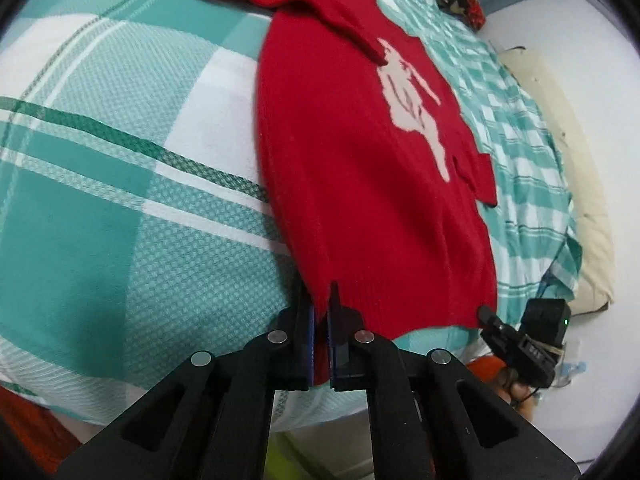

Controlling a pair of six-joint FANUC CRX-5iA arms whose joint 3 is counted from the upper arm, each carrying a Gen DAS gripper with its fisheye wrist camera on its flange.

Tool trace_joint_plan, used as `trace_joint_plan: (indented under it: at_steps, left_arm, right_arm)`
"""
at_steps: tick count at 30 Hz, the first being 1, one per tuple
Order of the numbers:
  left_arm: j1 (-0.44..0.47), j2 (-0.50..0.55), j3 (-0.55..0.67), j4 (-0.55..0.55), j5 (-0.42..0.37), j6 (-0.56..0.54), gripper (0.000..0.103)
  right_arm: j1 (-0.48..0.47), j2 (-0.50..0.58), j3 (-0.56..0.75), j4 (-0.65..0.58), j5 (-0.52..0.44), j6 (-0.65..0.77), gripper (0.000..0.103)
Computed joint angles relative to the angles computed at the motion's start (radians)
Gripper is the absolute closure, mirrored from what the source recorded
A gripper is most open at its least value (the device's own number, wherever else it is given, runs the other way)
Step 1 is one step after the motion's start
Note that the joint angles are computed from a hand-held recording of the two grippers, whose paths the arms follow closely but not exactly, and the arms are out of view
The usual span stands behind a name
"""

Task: Fold small clothes
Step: 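Grasp the sweater hem with the left gripper while the right gripper grasps the hem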

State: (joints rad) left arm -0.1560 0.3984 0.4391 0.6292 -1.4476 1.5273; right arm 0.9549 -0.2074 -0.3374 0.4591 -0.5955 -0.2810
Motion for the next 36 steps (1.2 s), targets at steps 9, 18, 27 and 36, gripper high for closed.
trace_joint_plan:
  at_steps: [9, 18, 27, 36]
  left_arm:
    - [0.075, -0.029, 0.009, 0.068, -0.087, -0.056, 0.102]
    - [0.046, -0.032, -0.006, -0.076, -0.077, -0.019, 0.1]
    - [0.025, -0.056, -0.004, -0.149, -0.067, -0.042, 0.101]
    - [0.051, -0.096, -0.024, -0.137, -0.076, -0.083, 0.102]
  right_arm:
    - [0.04, -0.03, 0.131, -0.059, -0.151, 0.06, 0.098]
    - [0.033, 0.055, 0.196, -0.248, -0.365, 0.12, 0.099]
    - [0.023, 0.106, 0.3, -0.275, -0.481, 0.191, 0.099]
    - [0.05, 0.109, 0.344, -0.257, -0.537, 0.196, 0.099]
